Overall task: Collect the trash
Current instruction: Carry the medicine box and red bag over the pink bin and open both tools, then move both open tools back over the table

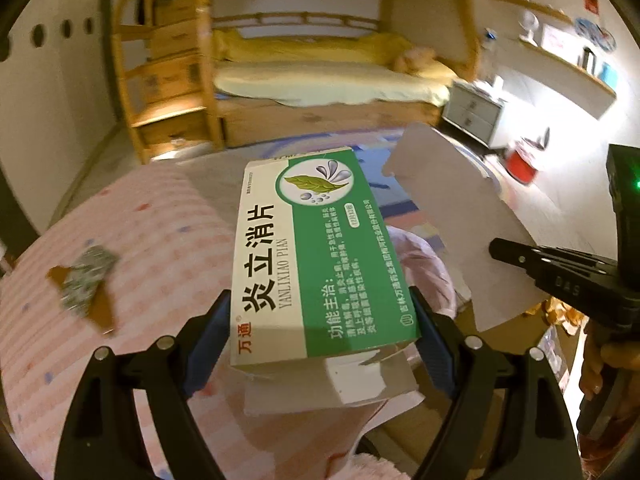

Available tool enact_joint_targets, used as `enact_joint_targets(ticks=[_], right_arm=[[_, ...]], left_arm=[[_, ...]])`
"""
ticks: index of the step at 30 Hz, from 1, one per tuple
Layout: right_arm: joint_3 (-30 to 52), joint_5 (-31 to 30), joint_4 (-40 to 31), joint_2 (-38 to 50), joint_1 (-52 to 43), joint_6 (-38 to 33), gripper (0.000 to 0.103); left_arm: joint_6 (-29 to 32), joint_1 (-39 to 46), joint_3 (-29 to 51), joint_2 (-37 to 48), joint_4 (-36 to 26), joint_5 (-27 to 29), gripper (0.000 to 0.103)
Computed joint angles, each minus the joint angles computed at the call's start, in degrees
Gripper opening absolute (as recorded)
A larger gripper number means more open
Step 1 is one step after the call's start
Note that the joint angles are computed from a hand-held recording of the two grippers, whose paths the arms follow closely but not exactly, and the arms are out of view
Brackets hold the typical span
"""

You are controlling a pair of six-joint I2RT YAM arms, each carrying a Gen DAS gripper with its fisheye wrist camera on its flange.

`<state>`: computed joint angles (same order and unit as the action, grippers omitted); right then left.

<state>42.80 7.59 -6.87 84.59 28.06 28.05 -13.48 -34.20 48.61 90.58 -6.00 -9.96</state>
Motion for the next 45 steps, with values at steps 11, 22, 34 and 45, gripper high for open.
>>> enact_joint_targets(ticks=[11, 22, 34, 45], right_arm=[[3.53, -4.85, 3.41, 9.94, -7.4, -1.82, 0.003], [5.43, -5.83, 4.68, 13.04, -8.13, -1.92, 0.05], [3.44, -2.55, -0.17, 1.47, -0.03, 0.1, 0.05], [14.31, 1.77, -6.87, 7.07, 15.57, 0.24, 0.05]], left_arm=[[0.99, -1.35, 16.44, 17.75, -2.15, 4.26, 0.082], [0.03, 0.65, 14.77, 16.28, -0.79, 2.66, 0.094], [-3.76, 5.55, -0.92, -2.5, -1.52, -0.91, 0.094], [-2.38, 14.71, -15.18, -22.62, -6.08, -2.61, 0.094]])
